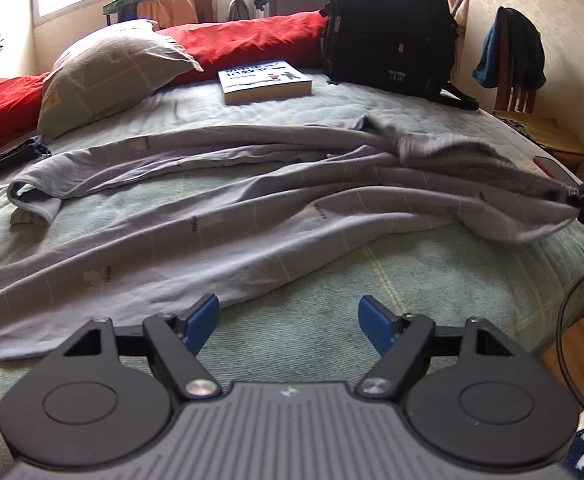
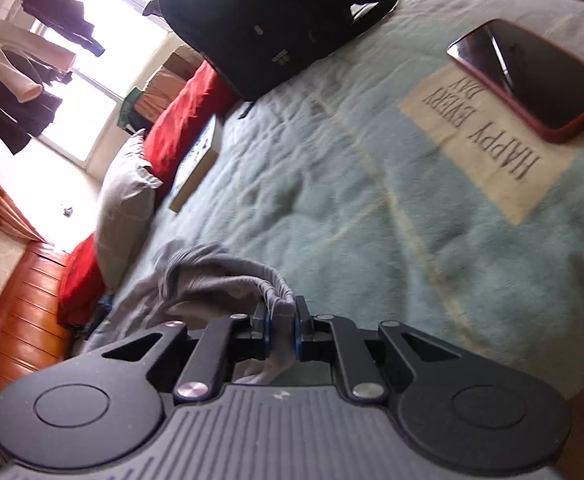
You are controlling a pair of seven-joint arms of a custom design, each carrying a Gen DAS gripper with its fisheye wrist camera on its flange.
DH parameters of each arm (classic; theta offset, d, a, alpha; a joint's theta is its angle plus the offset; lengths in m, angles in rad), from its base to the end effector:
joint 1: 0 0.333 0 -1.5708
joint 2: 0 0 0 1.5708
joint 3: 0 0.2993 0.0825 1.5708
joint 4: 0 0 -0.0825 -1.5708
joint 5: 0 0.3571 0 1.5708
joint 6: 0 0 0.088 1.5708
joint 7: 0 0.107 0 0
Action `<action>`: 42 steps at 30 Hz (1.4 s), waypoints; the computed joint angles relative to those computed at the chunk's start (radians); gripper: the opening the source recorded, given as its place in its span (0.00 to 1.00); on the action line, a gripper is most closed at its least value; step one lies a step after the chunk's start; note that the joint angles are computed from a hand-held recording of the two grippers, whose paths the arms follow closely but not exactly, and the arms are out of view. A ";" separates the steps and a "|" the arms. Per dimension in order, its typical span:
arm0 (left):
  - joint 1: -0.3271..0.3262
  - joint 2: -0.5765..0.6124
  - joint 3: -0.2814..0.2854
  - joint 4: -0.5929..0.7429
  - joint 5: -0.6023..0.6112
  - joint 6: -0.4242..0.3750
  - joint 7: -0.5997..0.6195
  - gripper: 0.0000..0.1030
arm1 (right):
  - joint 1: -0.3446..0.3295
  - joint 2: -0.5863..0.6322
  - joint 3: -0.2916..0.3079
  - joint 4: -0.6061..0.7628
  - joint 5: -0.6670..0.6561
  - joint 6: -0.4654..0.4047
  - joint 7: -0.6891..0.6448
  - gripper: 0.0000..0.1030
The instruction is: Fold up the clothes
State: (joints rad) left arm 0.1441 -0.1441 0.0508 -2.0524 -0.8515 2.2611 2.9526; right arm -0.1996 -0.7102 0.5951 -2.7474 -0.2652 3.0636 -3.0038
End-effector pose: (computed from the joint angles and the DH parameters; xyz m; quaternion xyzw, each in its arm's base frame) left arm 0.5192 0.0834 0.5392 -0.3705 0.8401 -0.3625 0.1600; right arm 0.3401 0.1834 0.4906 -0.2522 0.8414 -0.1415 0.4565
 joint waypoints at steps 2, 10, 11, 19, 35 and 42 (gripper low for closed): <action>0.002 -0.006 0.002 -0.005 -0.002 -0.001 0.006 0.75 | 0.018 0.009 -0.009 0.045 -0.026 -0.120 -0.043 0.22; 0.012 0.004 0.005 0.008 0.016 0.015 -0.034 0.75 | -0.010 0.055 -0.005 0.265 -0.296 -0.368 -0.178 0.58; 0.012 0.004 0.005 0.010 0.017 0.012 -0.033 0.75 | -0.012 0.094 -0.014 0.291 -0.326 -0.332 -0.189 0.61; 0.006 -0.002 -0.002 0.003 0.038 0.036 -0.033 0.76 | 0.100 0.523 -0.111 0.580 -0.472 -0.138 -0.358 0.75; 0.006 0.068 -0.028 0.059 0.079 0.066 -0.079 0.78 | 0.324 0.875 -0.235 1.037 -0.602 -0.799 -0.781 0.91; 0.008 0.095 -0.045 0.083 0.085 0.050 -0.084 0.79 | 0.325 0.883 -0.377 1.058 -0.554 -0.765 -0.802 0.92</action>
